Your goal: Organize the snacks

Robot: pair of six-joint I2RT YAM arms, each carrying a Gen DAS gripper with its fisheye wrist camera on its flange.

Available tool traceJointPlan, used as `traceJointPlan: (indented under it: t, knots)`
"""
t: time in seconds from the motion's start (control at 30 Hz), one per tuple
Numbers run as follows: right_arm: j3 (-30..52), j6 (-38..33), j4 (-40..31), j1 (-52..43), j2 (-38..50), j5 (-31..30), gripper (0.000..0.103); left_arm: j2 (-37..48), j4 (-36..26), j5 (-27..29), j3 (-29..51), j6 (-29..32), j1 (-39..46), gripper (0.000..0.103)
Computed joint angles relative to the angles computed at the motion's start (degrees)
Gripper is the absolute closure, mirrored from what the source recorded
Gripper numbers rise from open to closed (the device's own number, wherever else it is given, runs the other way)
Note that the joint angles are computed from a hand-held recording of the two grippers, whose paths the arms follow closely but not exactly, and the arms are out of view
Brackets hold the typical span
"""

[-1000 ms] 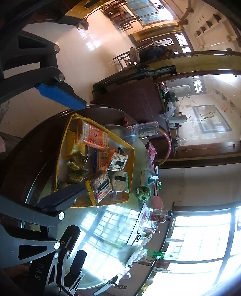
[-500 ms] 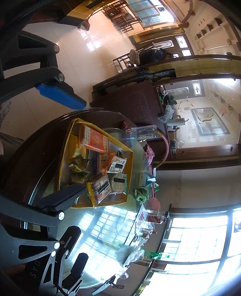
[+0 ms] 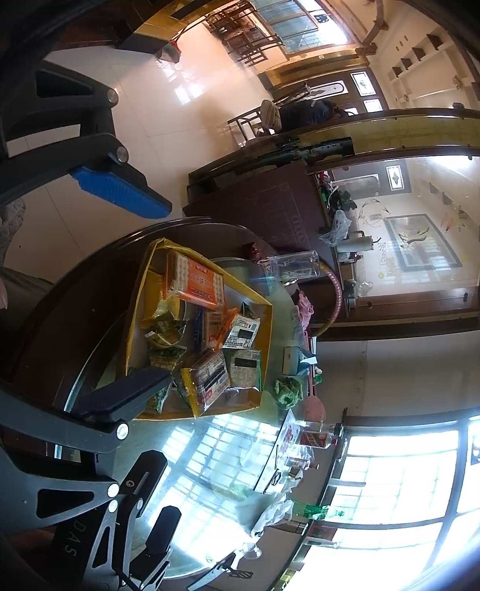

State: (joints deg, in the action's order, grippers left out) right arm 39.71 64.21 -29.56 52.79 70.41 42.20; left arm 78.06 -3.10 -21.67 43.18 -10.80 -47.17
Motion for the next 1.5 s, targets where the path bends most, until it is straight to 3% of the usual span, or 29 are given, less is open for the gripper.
traceJointPlan:
  t: [1.5]
  knots:
    - [1.58, -2.92, 2.14, -3.62, 3.78, -3.04, 0.016, 3.85, -0.25, 4.06, 1.68, 0.19, 5.51, 0.02]
